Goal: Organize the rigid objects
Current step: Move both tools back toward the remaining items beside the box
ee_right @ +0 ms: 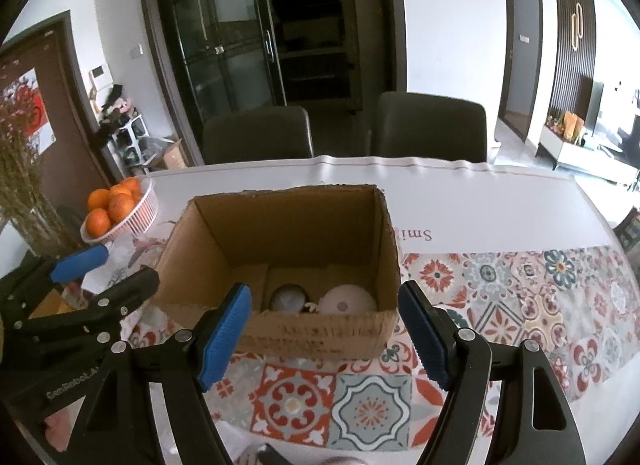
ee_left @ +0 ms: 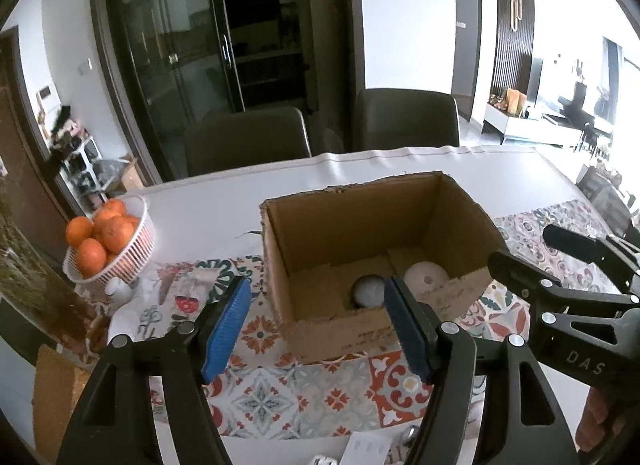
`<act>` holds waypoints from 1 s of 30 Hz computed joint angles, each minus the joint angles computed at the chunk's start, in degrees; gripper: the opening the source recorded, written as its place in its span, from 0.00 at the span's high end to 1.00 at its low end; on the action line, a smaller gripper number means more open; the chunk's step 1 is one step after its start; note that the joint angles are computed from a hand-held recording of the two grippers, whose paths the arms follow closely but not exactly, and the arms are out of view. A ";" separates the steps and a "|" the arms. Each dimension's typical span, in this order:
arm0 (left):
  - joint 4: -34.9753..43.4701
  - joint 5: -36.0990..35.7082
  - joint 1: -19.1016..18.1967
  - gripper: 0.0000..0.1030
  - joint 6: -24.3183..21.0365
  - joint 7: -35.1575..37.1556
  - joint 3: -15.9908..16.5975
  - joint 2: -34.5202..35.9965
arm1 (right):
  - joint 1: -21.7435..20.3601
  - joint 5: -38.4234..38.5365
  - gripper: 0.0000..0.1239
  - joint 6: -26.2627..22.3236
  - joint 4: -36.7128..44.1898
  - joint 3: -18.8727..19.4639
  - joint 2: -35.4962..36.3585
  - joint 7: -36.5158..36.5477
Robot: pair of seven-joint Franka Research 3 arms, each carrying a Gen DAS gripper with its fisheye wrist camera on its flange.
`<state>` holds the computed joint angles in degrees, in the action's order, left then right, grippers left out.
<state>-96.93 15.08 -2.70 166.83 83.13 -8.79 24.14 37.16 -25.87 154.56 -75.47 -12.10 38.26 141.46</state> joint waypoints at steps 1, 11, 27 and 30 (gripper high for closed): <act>-1.48 0.62 -0.26 0.33 1.22 -0.49 0.53 -0.89 | 1.07 -1.21 0.38 0.42 -1.22 -1.08 -0.68 1.25; -11.73 -1.06 2.91 0.33 5.93 1.71 -1.61 -7.04 | 4.35 -9.13 0.38 2.32 -9.02 -1.65 -5.88 8.02; -23.22 -6.13 5.07 0.33 5.83 6.77 -2.47 -14.02 | 2.59 -5.85 0.38 0.46 -13.54 5.52 -8.23 1.36; -24.19 -7.79 5.22 0.33 4.80 8.60 -2.49 -14.53 | 2.03 -3.34 0.38 -0.45 -13.44 6.70 -7.92 -1.29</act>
